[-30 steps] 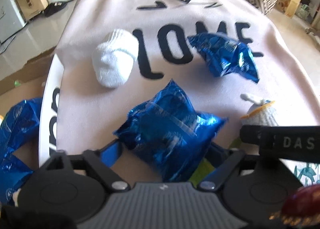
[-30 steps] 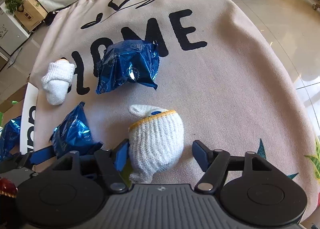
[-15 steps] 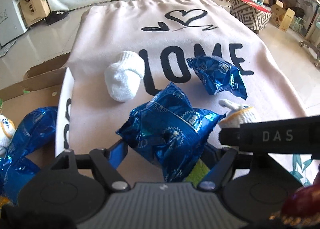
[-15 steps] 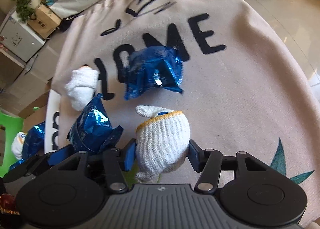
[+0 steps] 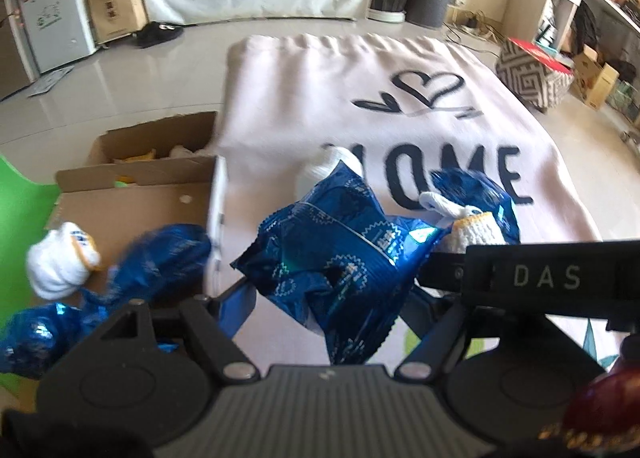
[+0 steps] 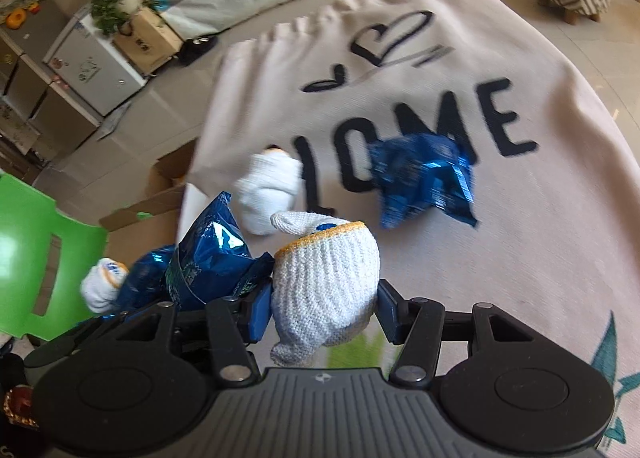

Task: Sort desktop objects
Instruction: 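Carry the glove with the right gripper while the left carries the blue packet to the box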

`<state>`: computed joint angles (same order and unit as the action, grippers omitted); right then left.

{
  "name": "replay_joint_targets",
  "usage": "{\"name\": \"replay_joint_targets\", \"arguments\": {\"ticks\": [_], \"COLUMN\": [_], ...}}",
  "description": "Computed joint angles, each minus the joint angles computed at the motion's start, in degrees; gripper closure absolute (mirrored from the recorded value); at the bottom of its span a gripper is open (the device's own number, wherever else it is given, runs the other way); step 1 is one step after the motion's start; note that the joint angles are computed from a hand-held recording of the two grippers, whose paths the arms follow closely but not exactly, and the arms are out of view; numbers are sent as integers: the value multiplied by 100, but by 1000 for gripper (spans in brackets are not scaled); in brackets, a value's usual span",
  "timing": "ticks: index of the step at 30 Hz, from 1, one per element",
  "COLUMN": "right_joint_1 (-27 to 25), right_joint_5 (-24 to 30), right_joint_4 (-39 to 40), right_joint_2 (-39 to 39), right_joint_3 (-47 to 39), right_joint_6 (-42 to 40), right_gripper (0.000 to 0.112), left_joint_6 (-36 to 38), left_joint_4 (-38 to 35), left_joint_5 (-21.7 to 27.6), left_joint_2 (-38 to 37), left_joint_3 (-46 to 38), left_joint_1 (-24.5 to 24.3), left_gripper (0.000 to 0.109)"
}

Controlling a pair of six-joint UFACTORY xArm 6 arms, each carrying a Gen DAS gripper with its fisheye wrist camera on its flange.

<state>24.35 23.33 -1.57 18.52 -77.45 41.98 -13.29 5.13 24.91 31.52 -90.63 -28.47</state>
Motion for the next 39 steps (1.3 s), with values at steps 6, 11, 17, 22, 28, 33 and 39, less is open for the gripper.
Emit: {"name": "replay_joint_targets", "arguments": {"ticks": [6, 11, 17, 22, 28, 33, 39], "right_joint_1": [165, 334, 546, 671, 706, 734, 769], "right_joint_5": [-96, -150, -240, -376, -356, -281, -28], "right_joint_4": [228, 614, 1253, 1674, 1749, 1912, 2284], "right_joint_2": [308, 718, 1303, 1741, 2157, 2543, 3054], "right_joint_3": [-540, -1140, -1954, -2490, -3053, -3612, -4312], "right_joint_6": [-338, -736, -1386, -1781, -1677, -1708, -1832], "right_gripper": [58, 58, 58, 58, 58, 58, 58], "left_joint_6": [-271, -552, -923, -1114, -1170, -1505, -1923], "left_joint_4": [118, 200, 328, 332, 147, 235, 392], "left_joint_5": [-15, 63, 68, 114, 131, 319, 673], "left_joint_2": [-186, -272, -436, -484, -547, -555, -469], "left_joint_3": [81, 88, 236, 268, 288, 244, 99], "left_joint_1": [257, 503, 828, 1024, 1162, 1287, 1375], "left_gripper": [32, 32, 33, 33, 33, 33, 33]}}
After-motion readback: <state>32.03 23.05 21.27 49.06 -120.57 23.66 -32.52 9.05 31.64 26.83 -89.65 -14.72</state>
